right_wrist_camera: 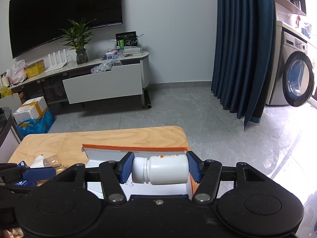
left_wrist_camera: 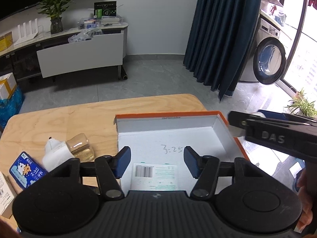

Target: Organize rigid objects

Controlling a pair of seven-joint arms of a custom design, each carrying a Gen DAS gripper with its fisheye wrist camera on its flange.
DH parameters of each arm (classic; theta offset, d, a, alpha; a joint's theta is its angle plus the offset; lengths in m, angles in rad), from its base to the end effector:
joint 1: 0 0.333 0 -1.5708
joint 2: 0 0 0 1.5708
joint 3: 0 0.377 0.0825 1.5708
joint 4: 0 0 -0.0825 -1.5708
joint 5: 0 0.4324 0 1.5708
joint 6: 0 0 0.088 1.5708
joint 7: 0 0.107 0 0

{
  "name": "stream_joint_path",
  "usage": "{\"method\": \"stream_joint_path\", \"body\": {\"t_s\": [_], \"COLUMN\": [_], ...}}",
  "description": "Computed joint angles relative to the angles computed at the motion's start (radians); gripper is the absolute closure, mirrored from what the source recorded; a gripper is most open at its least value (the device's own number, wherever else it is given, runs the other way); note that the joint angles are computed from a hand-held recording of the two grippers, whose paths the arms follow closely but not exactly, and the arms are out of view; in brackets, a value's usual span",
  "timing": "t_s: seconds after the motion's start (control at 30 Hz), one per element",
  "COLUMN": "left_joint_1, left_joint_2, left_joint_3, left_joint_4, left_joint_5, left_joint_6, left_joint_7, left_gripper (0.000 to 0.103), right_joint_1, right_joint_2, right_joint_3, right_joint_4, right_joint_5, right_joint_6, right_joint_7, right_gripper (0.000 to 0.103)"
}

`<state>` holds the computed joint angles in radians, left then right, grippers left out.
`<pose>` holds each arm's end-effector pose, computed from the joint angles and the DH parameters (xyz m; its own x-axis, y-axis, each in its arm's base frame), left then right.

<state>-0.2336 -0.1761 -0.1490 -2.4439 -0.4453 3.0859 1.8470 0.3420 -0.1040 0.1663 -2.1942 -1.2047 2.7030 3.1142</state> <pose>0.5066 -0.1689 0.4891 -0.2771 -0.9541 0.1132 -0.6814 0.1121 -0.7233 0.4917 0.3136 0.5161 -0.0359 -0.9988 -0.0329 -0.5744 0.0476 -0.8172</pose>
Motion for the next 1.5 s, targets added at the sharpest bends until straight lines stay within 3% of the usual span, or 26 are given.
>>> {"method": "stream_joint_path", "body": {"t_s": [0.1,0.23,0.27,0.33,0.43,0.5,0.53,0.63,0.73,0.8,0.83,0.97,1.03,1.13,1.27,1.5], "left_joint_1": [-0.015,-0.045,-0.011,0.058,0.176,0.204,0.166,0.066,0.073,0.134,0.133,0.048,0.063,0.023,0.108,0.201], "left_joint_2": [-0.004,-0.007,-0.007,0.001,0.03,0.057,0.069,0.076,0.053,0.032,0.025,0.004,-0.009,-0.023,-0.037,-0.053], "left_joint_3": [0.027,0.051,0.011,-0.063,-0.173,-0.189,-0.155,-0.059,-0.06,-0.113,-0.111,-0.035,-0.053,-0.021,-0.105,-0.196], "left_joint_4": [-0.011,-0.027,-0.038,-0.054,-0.058,-0.046,-0.04,-0.029,-0.029,-0.028,-0.027,-0.017,-0.018,-0.022,-0.031,-0.038], "left_joint_5": [-0.036,-0.095,-0.05,0.069,0.295,0.383,0.337,0.182,0.191,0.271,0.278,0.217,0.211,0.178,0.204,0.245], "left_joint_6": [0.0,-0.023,-0.02,-0.013,-0.014,-0.021,-0.024,-0.017,0.018,0.043,0.058,0.083,0.102,0.118,0.135,0.145], "left_joint_7": [0.033,0.084,0.045,-0.034,-0.191,-0.267,-0.23,-0.126,-0.159,-0.25,-0.257,-0.206,-0.215,-0.19,-0.219,-0.271], "left_gripper": [0.04,0.024,0.016,0.009,0.01,0.021,0.031,0.032,0.032,0.032,0.032,0.032,0.032,0.032,0.032,0.032], "right_joint_1": [-0.003,-0.004,-0.005,-0.005,-0.003,-0.003,-0.003,-0.004,-0.009,-0.011,-0.012,-0.014,-0.015,-0.016,-0.016,-0.015], "right_joint_2": [-0.013,-0.013,-0.011,-0.009,-0.006,-0.008,-0.01,-0.014,-0.022,-0.024,-0.025,-0.034,-0.039,-0.047,-0.057,-0.082], "right_joint_3": [0.0,0.005,0.005,0.004,0.003,0.002,0.002,0.004,0.004,0.005,0.006,0.009,0.011,0.015,0.021,0.033], "right_joint_4": [-0.019,-0.027,-0.029,-0.033,-0.037,-0.042,-0.043,-0.047,-0.05,-0.045,-0.041,-0.032,-0.03,-0.028,-0.025,-0.036], "right_joint_5": [-0.01,-0.014,-0.016,-0.016,-0.006,-0.005,-0.005,-0.007,-0.023,-0.029,-0.037,-0.047,-0.049,-0.055,-0.058,-0.069], "right_joint_6": [0.008,0.012,0.016,0.024,0.029,0.031,0.033,0.029,0.032,0.03,0.031,0.026,0.021,0.014,0.005,-0.002], "right_joint_7": [0.028,0.037,0.043,0.05,0.044,0.044,0.045,0.048,0.062,0.067,0.071,0.063,0.069,0.078,0.071,0.086], "right_gripper": [0.033,0.033,0.033,0.033,0.033,0.033,0.033,0.033,0.033,0.033,0.033,0.033,0.033,0.033,0.033,0.033]}}
